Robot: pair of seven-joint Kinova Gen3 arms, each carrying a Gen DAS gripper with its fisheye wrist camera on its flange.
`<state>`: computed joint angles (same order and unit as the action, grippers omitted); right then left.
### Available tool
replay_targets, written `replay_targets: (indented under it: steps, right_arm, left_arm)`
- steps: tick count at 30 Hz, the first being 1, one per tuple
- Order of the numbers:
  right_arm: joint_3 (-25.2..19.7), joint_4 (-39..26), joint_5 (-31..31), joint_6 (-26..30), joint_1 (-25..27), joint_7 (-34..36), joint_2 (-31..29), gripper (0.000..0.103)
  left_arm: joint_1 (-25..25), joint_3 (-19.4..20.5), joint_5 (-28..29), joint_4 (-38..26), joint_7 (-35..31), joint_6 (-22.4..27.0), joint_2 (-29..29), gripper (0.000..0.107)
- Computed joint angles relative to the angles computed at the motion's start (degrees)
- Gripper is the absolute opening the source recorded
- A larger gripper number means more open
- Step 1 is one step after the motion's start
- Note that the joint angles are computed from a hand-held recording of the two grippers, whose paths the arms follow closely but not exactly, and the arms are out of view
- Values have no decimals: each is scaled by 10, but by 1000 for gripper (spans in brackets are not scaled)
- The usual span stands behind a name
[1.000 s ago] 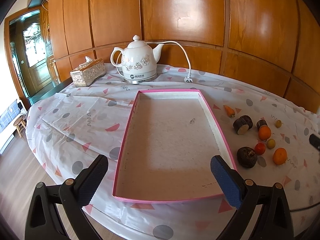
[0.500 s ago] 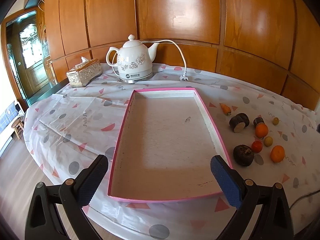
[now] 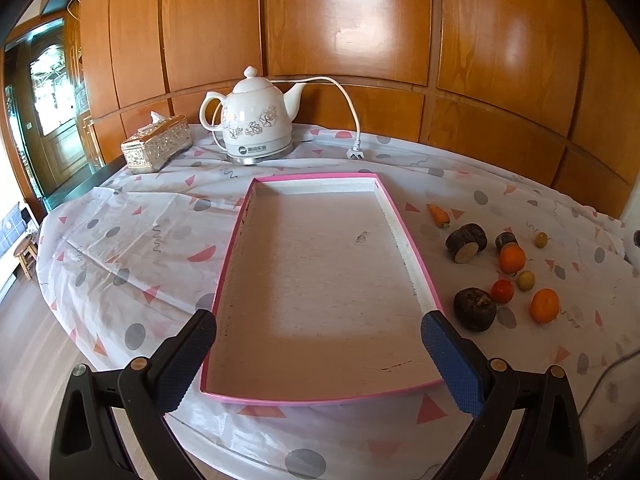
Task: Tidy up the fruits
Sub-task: 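Move the left tool toward the carrot beside the pink tray, then grasp the orange carrot with the left tool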
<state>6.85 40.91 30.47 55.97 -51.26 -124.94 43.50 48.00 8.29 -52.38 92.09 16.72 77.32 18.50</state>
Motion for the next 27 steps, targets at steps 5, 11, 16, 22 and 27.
replay_targets:
  steps: [5, 11, 16, 22, 27]
  right_arm:
    - [6, -39, -8, 20, 22, 5, 19, 102]
    - [22, -62, -11, 29, 49, -20, 43, 102]
    - [0, -112, -61, 73, 88, -17, 64, 102]
    - [-1, -131, -75, 92, 90, 4, 73, 102]
    - [-7, -135, -86, 89, 90, 38, 75, 102]
  left_arm:
    - [-6, 2, -4, 16, 7, -32, -11, 103]
    - [-31, 10, -6, 58, 29, -122, -43, 103]
    - [-51, 11, 6, 71, 34, -172, -52, 103]
    - [-70, 9, 18, 68, -8, -200, -58, 103]
    - [-73, 7, 10, 51, -60, -200, -52, 103]
